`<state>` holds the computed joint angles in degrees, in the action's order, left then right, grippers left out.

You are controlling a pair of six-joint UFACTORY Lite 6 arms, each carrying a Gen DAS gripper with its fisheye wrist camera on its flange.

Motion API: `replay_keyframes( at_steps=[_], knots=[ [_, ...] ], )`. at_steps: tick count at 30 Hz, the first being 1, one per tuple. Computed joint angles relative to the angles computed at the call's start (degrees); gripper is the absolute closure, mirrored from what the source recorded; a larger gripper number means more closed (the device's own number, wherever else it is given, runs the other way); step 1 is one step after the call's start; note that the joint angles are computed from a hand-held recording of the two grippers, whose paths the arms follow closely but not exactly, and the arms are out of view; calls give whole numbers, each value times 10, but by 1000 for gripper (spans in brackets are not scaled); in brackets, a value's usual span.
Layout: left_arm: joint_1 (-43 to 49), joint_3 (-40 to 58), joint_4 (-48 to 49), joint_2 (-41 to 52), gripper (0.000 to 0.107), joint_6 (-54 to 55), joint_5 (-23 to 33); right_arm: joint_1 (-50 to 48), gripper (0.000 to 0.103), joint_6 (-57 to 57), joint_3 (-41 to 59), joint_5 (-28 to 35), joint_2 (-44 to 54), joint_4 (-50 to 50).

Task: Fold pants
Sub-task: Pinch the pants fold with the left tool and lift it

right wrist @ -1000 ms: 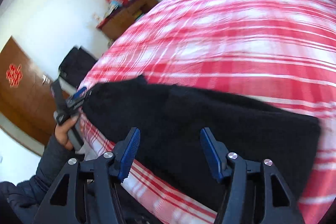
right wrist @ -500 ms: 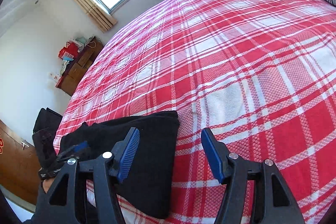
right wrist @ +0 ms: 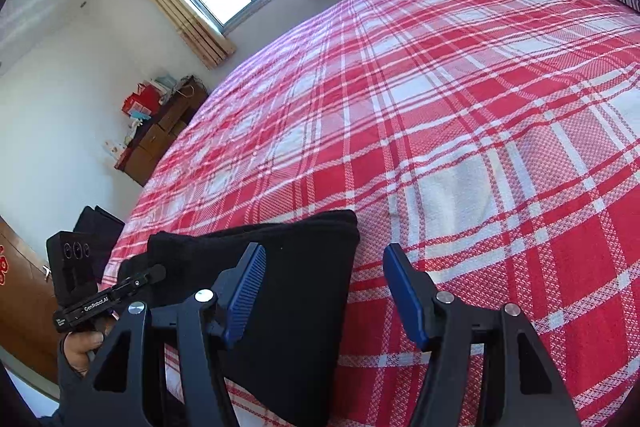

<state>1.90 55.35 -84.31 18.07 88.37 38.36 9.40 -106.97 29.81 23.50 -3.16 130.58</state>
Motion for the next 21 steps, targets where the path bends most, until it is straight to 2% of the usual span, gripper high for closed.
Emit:
replay_keyframes(
  at_steps=[6, 8, 10, 12, 13, 15, 18, 20, 21],
  knots=[
    [-6, -69, -49, -24, 97, 37, -40, 20, 40, -26, -18, 54, -29, -2],
    [-14, -80, -84, -19, 97, 67, -53, 42, 36, -24, -7, 59, -17, -21],
    [-23, -83, -117, -6, 97, 87, -49, 61, 35, 3, 19, 49, 20, -63],
    [-31, -82, -131, 5, 94, 99, -59, 85, 35, 24, 45, 4, 59, -81],
    [-36, -86, -149, 5, 86, 115, -67, 91, 35, 7, 55, -15, 85, -61],
    [-39, -97, -173, -1, 83, 136, -63, 87, 35, -25, 47, 0, 85, -34],
    [-49, -116, -175, -32, 68, 141, -77, 76, 35, 29, 38, 5, 54, -85],
    [-55, -151, -199, -80, 46, 173, -90, 46, 35, 74, 32, 59, 40, -156],
    [-54, -163, -206, -96, 43, 186, -90, 36, 35, 90, 32, 79, 35, -184]
  ],
)
